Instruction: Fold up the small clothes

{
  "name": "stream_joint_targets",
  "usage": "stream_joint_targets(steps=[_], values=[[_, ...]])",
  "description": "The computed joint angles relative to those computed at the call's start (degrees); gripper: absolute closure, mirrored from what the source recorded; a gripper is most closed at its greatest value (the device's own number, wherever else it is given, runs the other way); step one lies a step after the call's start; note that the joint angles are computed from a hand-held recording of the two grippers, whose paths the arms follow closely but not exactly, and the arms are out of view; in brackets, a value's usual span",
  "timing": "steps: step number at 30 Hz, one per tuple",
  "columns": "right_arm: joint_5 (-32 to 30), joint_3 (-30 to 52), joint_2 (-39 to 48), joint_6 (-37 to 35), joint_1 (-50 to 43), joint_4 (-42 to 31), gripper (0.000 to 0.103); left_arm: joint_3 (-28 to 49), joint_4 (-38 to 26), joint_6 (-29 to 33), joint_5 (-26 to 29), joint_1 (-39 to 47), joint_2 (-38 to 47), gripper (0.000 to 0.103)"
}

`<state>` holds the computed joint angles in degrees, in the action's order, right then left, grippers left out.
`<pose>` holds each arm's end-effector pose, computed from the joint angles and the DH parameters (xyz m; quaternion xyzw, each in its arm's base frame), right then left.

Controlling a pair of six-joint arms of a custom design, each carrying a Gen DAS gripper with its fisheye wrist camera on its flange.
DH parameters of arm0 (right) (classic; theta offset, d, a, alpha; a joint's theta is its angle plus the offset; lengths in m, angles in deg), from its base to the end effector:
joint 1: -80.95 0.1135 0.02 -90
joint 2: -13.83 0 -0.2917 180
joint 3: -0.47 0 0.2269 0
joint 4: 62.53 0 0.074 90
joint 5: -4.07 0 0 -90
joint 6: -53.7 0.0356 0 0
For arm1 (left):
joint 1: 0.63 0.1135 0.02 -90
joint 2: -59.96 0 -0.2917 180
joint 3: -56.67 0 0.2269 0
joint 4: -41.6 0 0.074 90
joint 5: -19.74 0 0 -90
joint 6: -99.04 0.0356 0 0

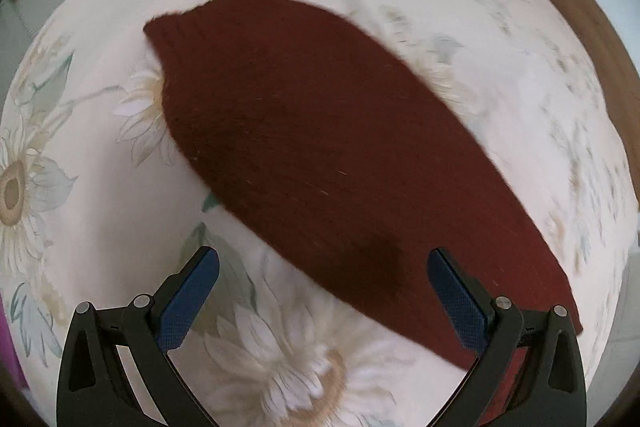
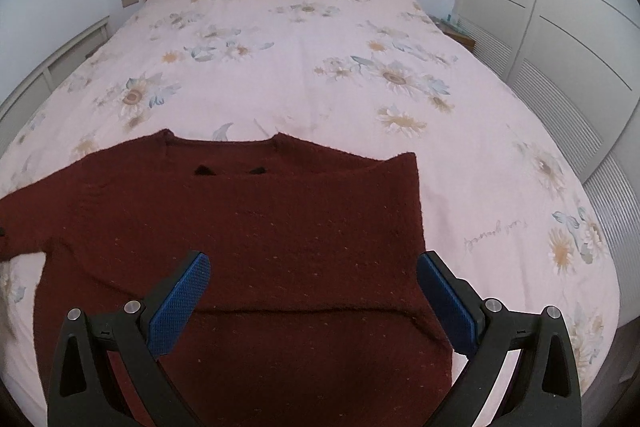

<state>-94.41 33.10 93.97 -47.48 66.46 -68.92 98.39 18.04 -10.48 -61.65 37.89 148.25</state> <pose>0.1830 -0.0419 0.1453 0.0045 0.9485 -0.0001 0.3169 0.1632 0.1231 0.1376 -0.4652 0.8652 -0.0445 0.1819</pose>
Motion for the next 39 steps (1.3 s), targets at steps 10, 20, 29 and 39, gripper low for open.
stream_joint_targets(steps=[10,20,29,39], values=[[0.84,-1.14,4.21,-0.69,-0.41,3.82,0.0,3.5,-0.67,3.28,-0.86,-0.39,5.21,0.031],[-0.51,-1.25,1.71,-1.61,-1.55,1.85,0.0,7.1,-10.67,11.17,0.67,-7.12,-5.11,0.094],[-2.1,0.47,-0.99,-2.18,-2.52,-1.4,0.0,13.17,-22.67,3.34,-4.0,-32.62,-18.22,0.096],[-5.03,3.32,-2.8,-4.42,-7.97,-5.03,0.0,23.84,-18.08,-14.18,-14.68,-69.53,-7.03,0.097]])
